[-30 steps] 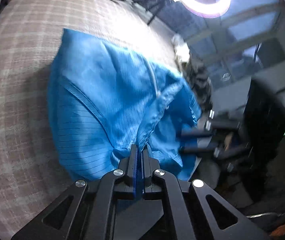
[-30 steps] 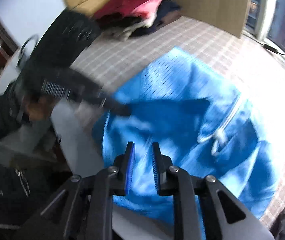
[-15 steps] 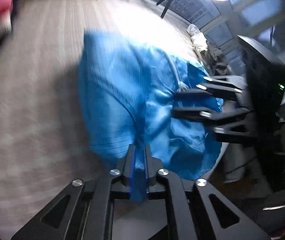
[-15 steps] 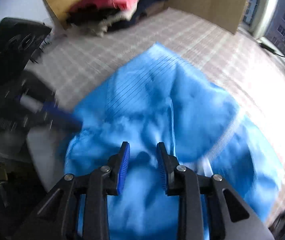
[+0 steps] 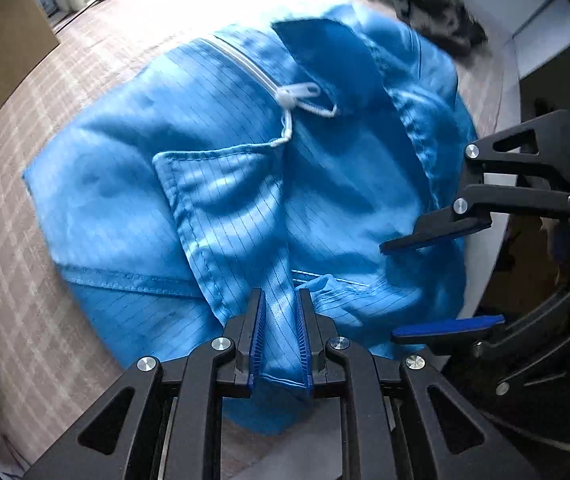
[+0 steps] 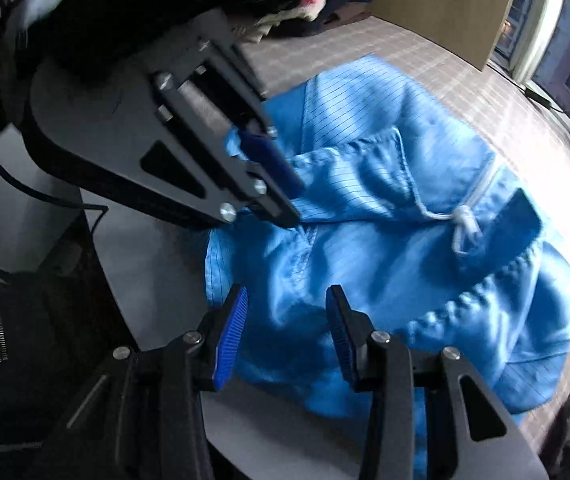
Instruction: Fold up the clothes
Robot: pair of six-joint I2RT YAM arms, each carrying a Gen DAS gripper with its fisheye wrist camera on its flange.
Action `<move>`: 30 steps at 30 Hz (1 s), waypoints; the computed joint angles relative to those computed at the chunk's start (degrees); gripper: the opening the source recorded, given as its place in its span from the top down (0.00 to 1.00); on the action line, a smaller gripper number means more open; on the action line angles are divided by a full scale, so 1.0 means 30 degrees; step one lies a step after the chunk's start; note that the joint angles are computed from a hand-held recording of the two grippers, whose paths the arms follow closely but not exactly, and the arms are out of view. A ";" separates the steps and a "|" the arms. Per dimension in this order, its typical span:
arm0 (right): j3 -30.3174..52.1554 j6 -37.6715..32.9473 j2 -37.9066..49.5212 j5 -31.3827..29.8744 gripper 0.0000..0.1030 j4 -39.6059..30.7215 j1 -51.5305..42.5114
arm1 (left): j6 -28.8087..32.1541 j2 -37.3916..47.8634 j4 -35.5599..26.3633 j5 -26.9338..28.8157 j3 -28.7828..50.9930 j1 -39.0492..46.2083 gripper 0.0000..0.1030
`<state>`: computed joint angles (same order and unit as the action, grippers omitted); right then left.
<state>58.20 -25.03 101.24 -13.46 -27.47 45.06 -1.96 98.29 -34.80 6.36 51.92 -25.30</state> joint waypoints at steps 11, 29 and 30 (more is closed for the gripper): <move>-0.0633 0.0071 0.0630 -0.0369 0.96 0.1794 -0.0540 | 0.0258 0.0209 0.0522 -0.0729 -0.0305 0.0683 0.99; -0.1237 0.1756 -0.3166 -0.1891 0.98 0.2155 -0.2833 | -0.3871 -0.6466 0.5952 1.0690 -0.4891 1.0224 1.00; -0.1480 0.1783 -0.3507 -0.1563 0.98 0.2064 -0.2650 | -0.4600 -0.6251 0.6806 1.0530 -0.5195 0.9761 1.00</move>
